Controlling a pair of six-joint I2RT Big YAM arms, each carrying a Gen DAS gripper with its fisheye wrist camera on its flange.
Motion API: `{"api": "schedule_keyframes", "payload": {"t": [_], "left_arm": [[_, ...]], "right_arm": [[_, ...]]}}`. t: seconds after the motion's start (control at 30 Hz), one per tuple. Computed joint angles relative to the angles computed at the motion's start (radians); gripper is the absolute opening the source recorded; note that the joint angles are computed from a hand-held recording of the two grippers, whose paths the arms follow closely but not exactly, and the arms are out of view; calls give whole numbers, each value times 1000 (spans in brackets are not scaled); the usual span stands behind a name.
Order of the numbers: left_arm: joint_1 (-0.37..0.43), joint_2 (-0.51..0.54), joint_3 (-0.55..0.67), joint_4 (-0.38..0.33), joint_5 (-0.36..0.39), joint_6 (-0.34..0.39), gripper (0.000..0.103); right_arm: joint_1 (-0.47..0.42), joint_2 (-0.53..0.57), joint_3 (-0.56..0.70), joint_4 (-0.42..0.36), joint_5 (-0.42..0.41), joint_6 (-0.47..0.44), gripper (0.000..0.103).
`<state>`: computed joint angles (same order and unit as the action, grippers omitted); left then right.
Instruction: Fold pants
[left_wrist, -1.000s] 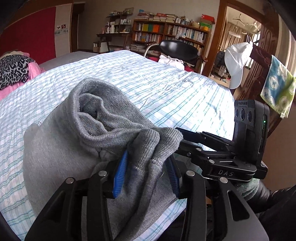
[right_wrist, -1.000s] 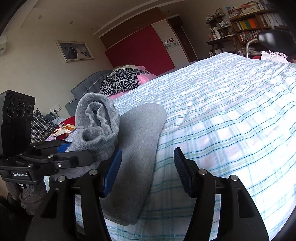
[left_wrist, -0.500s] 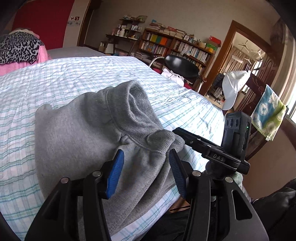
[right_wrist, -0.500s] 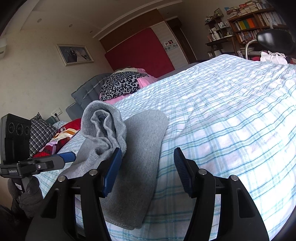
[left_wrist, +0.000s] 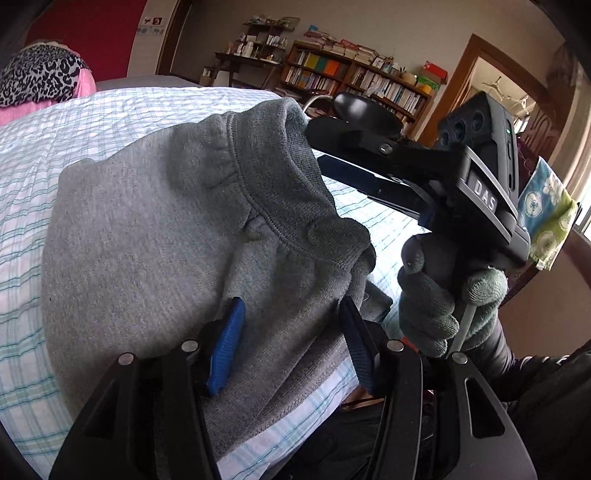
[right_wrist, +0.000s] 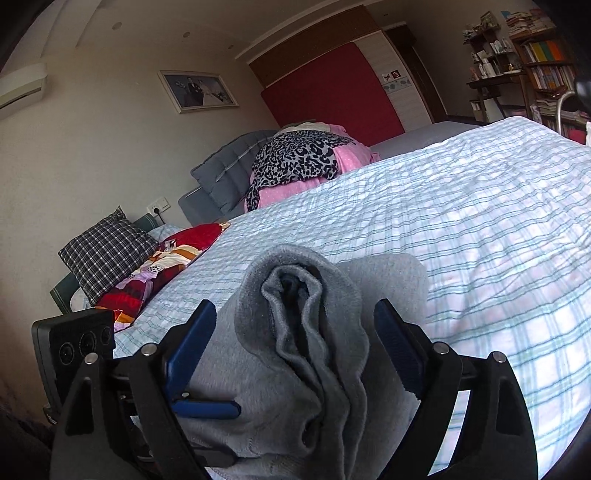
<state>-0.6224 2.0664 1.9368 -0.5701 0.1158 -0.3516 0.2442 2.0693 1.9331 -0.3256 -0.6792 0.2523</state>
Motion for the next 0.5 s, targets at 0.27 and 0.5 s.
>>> {"api": "schedule_keyframes", "payload": {"t": [0.27,0.5], "left_arm": [[2,-14,-37,41,17,-7,53],[8,-9,-30,56,76,9,53]], "right_arm": [[10,151,298,-345,27,-41,35],[-14,92,183,-268,98,19,21]]}}
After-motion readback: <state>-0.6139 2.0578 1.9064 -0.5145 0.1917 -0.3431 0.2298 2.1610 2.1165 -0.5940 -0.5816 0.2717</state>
